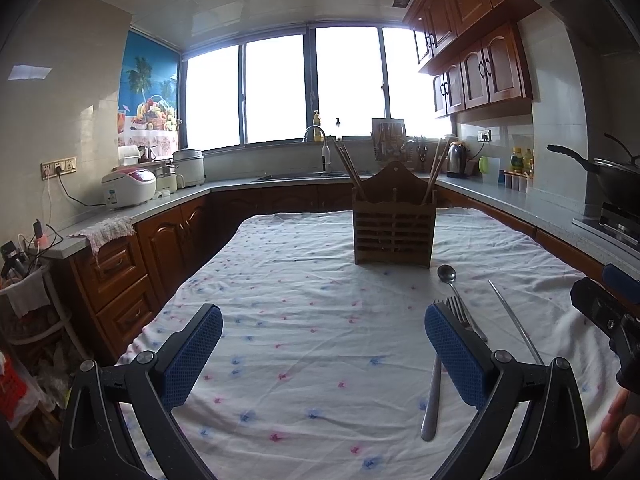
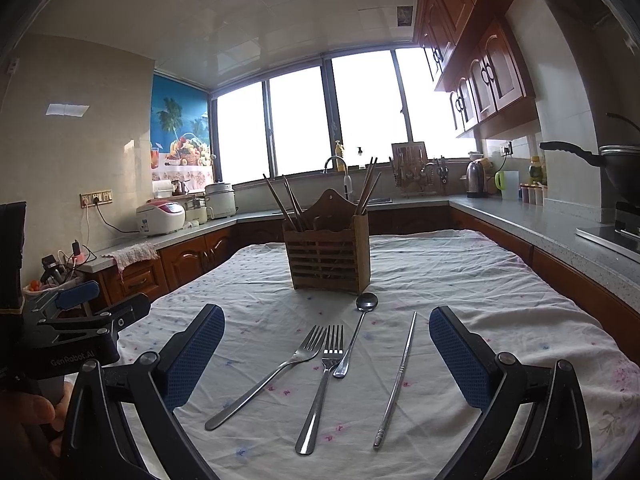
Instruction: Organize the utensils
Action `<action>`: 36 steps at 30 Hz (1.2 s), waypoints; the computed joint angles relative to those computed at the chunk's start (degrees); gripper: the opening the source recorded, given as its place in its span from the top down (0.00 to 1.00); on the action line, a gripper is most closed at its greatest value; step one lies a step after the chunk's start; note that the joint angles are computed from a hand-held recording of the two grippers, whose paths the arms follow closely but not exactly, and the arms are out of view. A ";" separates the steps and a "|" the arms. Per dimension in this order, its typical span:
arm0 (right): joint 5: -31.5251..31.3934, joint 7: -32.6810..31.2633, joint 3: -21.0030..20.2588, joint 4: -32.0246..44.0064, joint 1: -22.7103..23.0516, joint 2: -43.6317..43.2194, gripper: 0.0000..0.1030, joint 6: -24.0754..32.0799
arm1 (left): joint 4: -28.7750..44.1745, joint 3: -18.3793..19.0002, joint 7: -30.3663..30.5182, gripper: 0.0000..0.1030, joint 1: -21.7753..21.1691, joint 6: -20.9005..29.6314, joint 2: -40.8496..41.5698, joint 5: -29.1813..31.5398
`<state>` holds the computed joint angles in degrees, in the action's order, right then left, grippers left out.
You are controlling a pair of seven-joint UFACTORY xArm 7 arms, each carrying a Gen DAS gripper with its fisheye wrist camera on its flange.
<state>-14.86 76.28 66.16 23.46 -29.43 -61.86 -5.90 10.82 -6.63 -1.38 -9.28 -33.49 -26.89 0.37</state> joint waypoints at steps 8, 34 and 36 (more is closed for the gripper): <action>-0.05 0.20 0.06 0.22 0.08 0.12 0.00 0.27 | 0.34 -0.18 -0.33 0.01 -0.05 0.72 -0.15 -0.09; -0.63 -0.61 -1.80 0.79 0.70 2.14 0.00 1.61 | 1.39 1.65 -1.42 0.01 -1.13 1.58 0.68 2.48; -0.65 -0.71 -1.89 0.81 0.58 2.30 0.00 1.55 | 1.49 1.36 -1.47 0.01 -1.03 1.76 0.68 2.29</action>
